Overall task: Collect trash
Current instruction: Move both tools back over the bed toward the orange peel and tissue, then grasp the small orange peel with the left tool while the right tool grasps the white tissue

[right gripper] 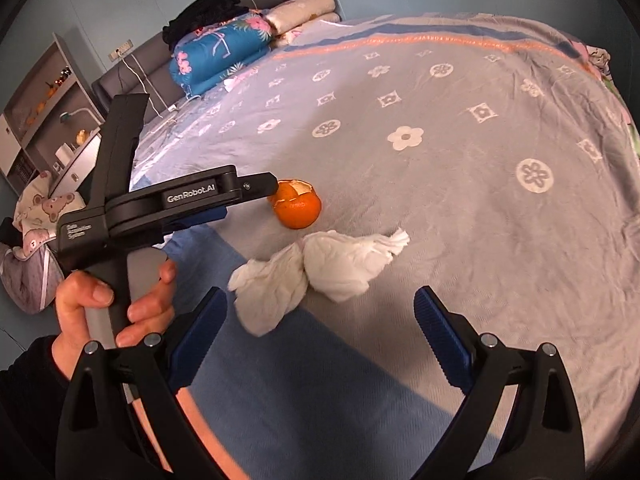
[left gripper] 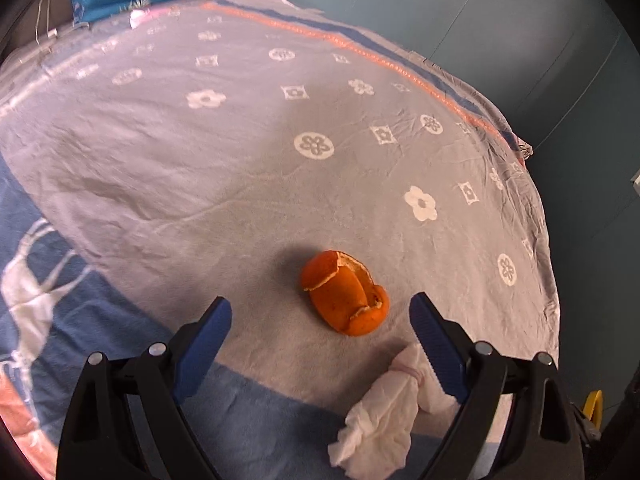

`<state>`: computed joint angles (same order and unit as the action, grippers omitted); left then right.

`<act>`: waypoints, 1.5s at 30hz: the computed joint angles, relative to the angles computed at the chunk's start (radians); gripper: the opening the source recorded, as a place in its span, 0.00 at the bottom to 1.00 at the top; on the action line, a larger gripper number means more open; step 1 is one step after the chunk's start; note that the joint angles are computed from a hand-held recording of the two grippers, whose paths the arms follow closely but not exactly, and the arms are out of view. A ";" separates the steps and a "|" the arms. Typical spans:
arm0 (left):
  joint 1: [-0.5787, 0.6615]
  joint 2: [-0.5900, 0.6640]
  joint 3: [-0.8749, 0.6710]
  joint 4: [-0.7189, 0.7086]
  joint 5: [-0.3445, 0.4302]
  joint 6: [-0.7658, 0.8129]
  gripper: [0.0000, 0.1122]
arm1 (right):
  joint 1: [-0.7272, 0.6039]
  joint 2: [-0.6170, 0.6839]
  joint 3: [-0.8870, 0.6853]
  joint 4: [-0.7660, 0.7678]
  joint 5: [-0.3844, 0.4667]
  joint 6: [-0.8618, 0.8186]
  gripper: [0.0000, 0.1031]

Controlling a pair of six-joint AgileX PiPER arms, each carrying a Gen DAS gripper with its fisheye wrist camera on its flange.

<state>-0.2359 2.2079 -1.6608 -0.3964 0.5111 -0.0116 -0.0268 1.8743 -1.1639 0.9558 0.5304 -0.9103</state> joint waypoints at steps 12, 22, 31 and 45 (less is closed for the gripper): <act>0.033 0.117 -0.111 -0.188 0.058 0.145 0.64 | 0.048 0.200 -0.232 -0.195 0.040 0.231 0.88; 0.055 0.140 -0.132 -0.336 0.090 0.265 0.26 | 0.094 0.264 -0.306 -0.287 0.018 0.327 0.62; 0.067 0.086 -0.067 -0.366 0.066 0.307 0.25 | 0.110 0.264 -0.327 -0.283 0.067 0.303 0.11; 0.119 -0.206 0.274 -0.541 -0.055 0.503 0.25 | 0.055 0.013 -0.072 -0.138 0.077 0.152 0.09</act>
<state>-0.1165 2.0015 -1.3872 -0.9371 0.4563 0.4918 0.0285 1.8870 -1.2356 0.8174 0.6074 -0.7585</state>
